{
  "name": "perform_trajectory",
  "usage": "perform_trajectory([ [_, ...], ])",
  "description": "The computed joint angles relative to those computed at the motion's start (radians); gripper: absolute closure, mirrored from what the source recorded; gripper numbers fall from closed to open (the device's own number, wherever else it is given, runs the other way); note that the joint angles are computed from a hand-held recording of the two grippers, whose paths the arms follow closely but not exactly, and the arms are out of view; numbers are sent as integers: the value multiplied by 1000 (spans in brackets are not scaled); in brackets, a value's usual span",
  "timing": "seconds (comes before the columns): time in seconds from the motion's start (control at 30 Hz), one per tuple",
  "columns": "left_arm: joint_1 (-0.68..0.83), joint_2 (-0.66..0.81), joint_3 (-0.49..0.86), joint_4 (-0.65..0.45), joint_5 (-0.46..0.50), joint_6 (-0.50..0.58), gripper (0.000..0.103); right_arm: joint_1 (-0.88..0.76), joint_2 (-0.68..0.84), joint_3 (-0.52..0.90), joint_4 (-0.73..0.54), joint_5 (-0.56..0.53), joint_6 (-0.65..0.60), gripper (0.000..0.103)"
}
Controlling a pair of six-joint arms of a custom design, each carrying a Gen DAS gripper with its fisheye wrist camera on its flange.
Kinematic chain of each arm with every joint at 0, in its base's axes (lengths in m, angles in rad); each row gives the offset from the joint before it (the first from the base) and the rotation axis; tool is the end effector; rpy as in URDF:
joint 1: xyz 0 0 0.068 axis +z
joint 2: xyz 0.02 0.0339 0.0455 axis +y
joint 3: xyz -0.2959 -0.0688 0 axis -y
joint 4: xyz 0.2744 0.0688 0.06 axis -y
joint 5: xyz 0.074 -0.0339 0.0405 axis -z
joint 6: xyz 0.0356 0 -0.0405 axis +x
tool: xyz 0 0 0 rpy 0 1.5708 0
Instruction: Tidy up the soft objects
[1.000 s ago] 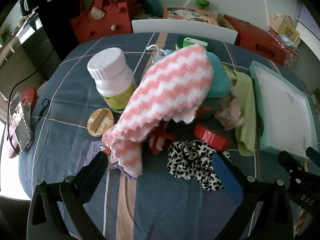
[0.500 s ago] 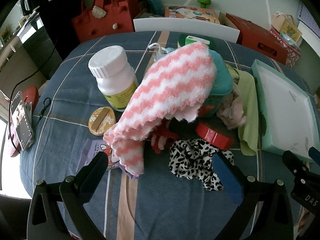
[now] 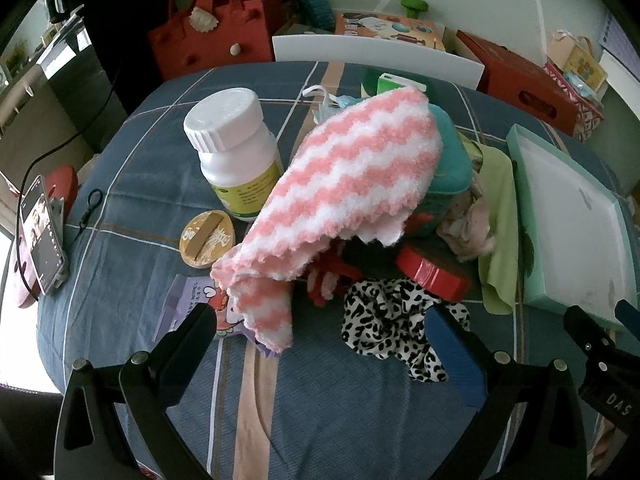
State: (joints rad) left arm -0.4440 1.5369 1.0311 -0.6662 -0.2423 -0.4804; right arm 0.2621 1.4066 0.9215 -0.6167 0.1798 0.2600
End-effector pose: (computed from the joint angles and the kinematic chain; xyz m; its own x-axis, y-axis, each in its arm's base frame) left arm 0.2938 -0.1303 0.2287 -0.8918 -0.0726 -0.4465 -0.0894 0.9959 0.0166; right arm 0.2833 0.0694 0.2333 -0.8781 0.0263 -0.4778 0.0506 0.9980 -0.0380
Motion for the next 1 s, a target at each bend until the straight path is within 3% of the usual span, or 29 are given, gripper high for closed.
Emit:
perform_trajectory([
  [0.43, 61, -44, -32, 18, 48, 27, 0, 16, 5, 5, -6, 17, -6, 0],
  [0.73, 184, -127, -67, 23, 40, 32, 0, 92, -27, 21, 65, -5, -14, 0],
  [1.0, 196, -48, 49, 19, 100, 91, 0, 125, 83, 160, -2, 1, -9, 0],
])
